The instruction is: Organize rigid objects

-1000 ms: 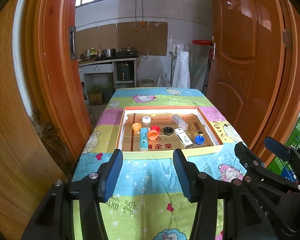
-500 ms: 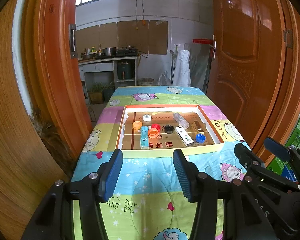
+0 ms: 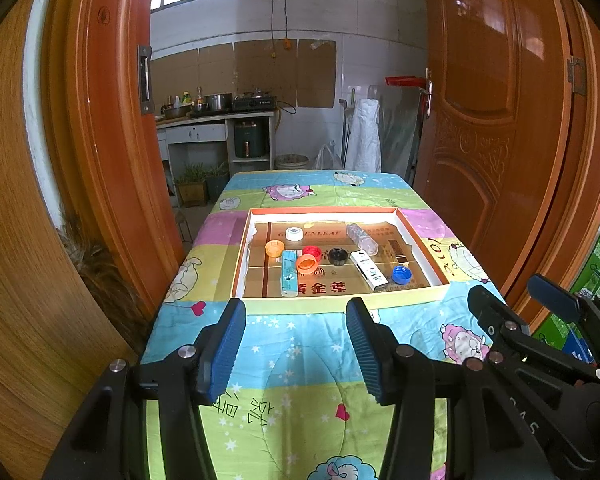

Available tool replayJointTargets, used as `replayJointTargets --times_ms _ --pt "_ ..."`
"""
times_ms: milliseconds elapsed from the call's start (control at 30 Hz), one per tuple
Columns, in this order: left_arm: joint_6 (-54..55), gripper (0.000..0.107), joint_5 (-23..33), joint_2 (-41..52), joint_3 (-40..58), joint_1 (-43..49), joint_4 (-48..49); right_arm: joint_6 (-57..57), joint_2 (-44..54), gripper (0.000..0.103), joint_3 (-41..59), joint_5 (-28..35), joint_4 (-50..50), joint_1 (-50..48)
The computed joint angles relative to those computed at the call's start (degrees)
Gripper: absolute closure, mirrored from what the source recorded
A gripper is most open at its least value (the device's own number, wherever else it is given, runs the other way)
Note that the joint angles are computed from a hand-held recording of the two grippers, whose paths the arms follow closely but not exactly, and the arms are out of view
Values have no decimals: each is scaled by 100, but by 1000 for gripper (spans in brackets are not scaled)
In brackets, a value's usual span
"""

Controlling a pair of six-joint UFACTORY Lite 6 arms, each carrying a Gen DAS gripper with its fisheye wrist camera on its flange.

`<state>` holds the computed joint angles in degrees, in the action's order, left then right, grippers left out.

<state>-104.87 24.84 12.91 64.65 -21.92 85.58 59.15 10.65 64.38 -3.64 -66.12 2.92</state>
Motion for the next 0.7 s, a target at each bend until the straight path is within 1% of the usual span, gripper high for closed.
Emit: replayJointTargets --times_ms 133,167,333,367,433,500,567,633,700 --pt "-16 55 -6 -8 -15 -1 9 6 -2 37 0 5 -2 6" --pt "-26 55 -9 -5 -16 5 21 163 2 37 10 0 -164 -4" --pt "-36 55 -10 -11 -25 6 30 215 4 37 16 3 -214 -4" --pt "-41 55 -10 -9 -21 7 33 385 4 37 19 -7 -387 -11" --pt "-64 55 -15 -12 -37 12 56 266 -1 37 14 4 -262 1" --pt "-62 55 -13 -15 -38 12 55 405 6 37 24 -5 -407 -12" --pt "-66 55 -21 -15 -39 15 62 246 2 37 13 10 -242 7" --pt "-75 55 -23 -22 -52 17 71 463 7 37 26 -3 -459 -7" --pt "-61 55 -18 -14 -38 15 55 465 6 37 30 2 -469 -13"
